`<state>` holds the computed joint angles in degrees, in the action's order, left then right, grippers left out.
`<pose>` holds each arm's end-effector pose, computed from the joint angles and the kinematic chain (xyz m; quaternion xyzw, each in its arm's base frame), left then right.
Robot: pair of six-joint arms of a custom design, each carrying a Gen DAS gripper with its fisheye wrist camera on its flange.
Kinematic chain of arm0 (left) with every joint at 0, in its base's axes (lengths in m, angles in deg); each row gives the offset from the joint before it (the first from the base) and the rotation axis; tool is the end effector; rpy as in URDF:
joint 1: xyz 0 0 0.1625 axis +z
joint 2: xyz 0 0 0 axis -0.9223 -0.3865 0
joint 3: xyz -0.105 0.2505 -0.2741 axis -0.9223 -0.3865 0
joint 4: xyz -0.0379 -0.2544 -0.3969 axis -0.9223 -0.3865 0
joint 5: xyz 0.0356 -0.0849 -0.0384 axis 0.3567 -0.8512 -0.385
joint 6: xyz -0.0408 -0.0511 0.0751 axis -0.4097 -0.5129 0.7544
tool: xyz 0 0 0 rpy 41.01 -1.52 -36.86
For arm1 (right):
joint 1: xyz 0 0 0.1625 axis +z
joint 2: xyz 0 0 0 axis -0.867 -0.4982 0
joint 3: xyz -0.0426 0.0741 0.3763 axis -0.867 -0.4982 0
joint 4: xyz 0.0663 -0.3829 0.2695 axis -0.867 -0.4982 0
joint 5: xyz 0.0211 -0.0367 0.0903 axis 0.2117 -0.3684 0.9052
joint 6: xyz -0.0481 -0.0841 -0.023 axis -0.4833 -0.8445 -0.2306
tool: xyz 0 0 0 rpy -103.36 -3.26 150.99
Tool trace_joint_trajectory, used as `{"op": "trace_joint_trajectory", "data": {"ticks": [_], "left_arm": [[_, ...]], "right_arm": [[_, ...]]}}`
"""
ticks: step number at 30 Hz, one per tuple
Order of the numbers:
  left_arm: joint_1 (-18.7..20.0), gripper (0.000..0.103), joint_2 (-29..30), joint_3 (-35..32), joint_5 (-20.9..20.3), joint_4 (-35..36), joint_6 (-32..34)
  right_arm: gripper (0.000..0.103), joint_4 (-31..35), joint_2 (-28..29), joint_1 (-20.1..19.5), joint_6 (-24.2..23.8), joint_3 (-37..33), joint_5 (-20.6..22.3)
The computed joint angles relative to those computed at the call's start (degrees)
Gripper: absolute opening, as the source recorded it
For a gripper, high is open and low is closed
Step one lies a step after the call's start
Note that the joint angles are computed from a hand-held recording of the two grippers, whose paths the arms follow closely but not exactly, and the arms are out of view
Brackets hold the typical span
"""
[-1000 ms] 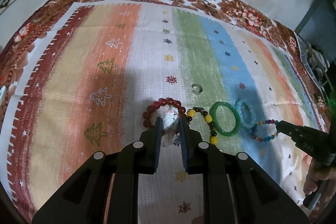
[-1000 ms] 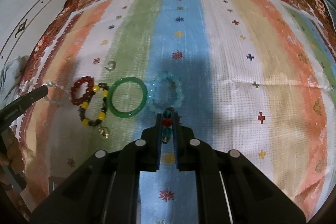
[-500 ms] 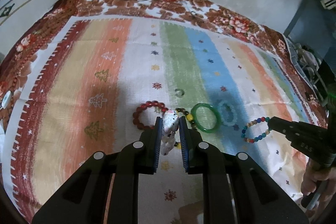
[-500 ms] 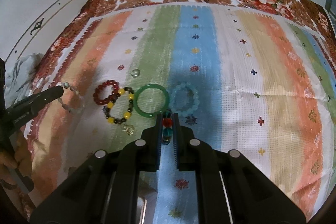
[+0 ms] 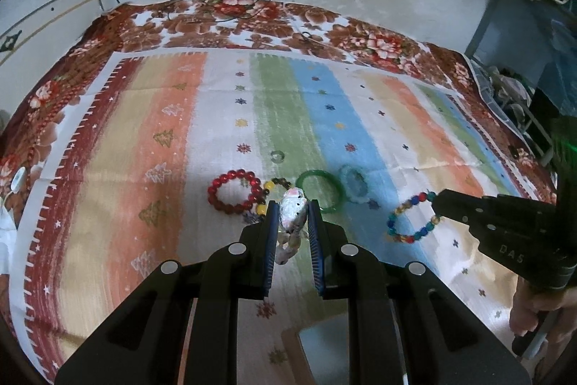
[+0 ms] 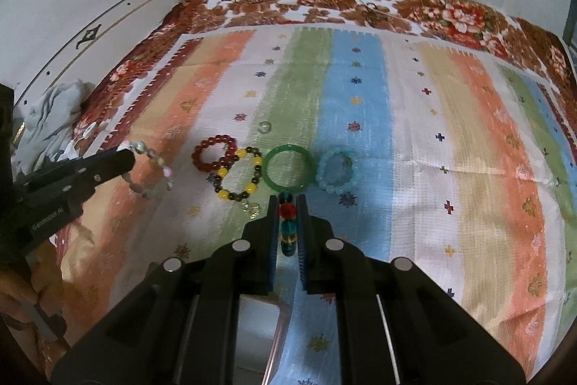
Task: Organize jewelry
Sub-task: 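Lift both held bracelets and carry them over the silver tin, then open left tool over the tin while right tool releases its bracelet into it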
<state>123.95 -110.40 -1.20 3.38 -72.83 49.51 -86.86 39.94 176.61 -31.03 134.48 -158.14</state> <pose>-0.2413 -0.7228 0.4303 0.1712 0.9049 -0.3085 0.2381 0.4349 -0.7025 0.1375 0.2437 -0.8958 0.2605 0.2651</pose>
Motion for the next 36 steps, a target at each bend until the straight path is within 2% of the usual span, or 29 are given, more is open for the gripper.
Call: {"op": "trace_joint_trajectory", "data": {"ticks": [20,28,36], "left_arm": [[-4.66,0.016,-9.22,13.89,-1.21,-2.48,1.52],[-5.12,0.016,-10.95,16.19,-1.06,-1.94,1.46],[-5.23,0.016,-11.9,17.36,-1.25,-1.71,1.6]], "right_arm": [[0.01,-5.64,-6.73,2.68,-0.37,12.91,0.61],[0.01,-6.22,-8.66,3.09,0.36,16.75,0.63],[0.01,-5.91,-8.8,3.24,0.35,17.67,0.5]]}}
